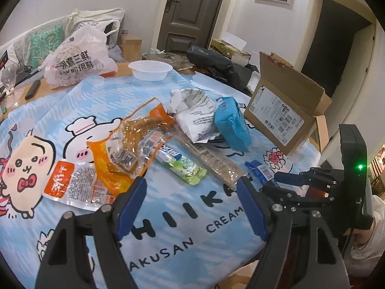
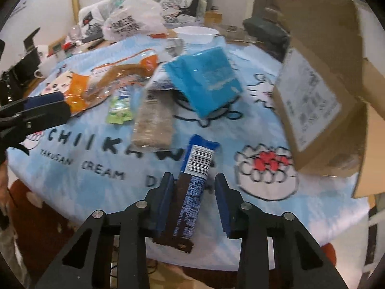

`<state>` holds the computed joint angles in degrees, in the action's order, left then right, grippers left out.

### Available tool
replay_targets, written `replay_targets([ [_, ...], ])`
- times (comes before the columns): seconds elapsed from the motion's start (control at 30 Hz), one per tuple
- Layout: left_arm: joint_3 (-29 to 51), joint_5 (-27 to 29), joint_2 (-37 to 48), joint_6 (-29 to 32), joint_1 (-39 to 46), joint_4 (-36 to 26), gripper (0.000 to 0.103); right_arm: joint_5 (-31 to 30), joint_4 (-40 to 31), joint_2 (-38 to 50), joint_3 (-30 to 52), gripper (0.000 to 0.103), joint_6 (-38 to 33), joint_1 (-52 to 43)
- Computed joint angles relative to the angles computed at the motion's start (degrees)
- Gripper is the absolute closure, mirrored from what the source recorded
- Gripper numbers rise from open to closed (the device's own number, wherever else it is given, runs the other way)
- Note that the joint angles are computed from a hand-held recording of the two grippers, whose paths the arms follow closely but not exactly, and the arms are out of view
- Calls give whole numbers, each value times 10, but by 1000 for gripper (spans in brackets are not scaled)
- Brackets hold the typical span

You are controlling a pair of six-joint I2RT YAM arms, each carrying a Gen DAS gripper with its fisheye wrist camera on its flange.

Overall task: Organize snacks
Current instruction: 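Grasp the blue chocolate bar with the right tool, then grasp the clear sesame bar pack with the left tool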

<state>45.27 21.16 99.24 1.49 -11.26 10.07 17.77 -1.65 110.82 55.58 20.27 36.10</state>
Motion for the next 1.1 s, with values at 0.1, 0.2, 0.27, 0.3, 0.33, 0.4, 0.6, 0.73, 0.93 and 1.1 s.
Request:
replay_targets([
  [0.1,9,-1,10,-4,-12,-6,29,-17,8,-8,-13,77,-1,-9],
  [0.2,23,-4,25,-10,-31,-18,29,1,7,-13,-18,89,-14,-11],
  [0.27,37,-11,39,-17,-48,-25,29,16,18,-24,-31,89,-20,-17],
  [0.3,48,-16,49,-22,-57,-31,29,6,29,-36,-44,89,-15,-27],
  [0.33,61,-20,61,-31,-67,-37,31,-1,37,-44,-53,89,-13,-34],
  [0.4,85,-21,83,-49,-83,-47,41,-7,52,-54,-67,89,-19,-45],
  [0.6,168,-109,147,-102,-142,-80,48,-77,125,-67,-116,89,-41,-76],
  [0.73,211,-167,175,-129,-160,-105,48,-113,167,-60,-135,89,-52,-94],
  [0.93,262,-246,210,-150,-187,-128,48,-137,213,-57,-157,89,-54,-114],
  [1.1,284,-294,228,-168,-202,-132,48,-152,229,-55,-163,89,-50,-117],
])
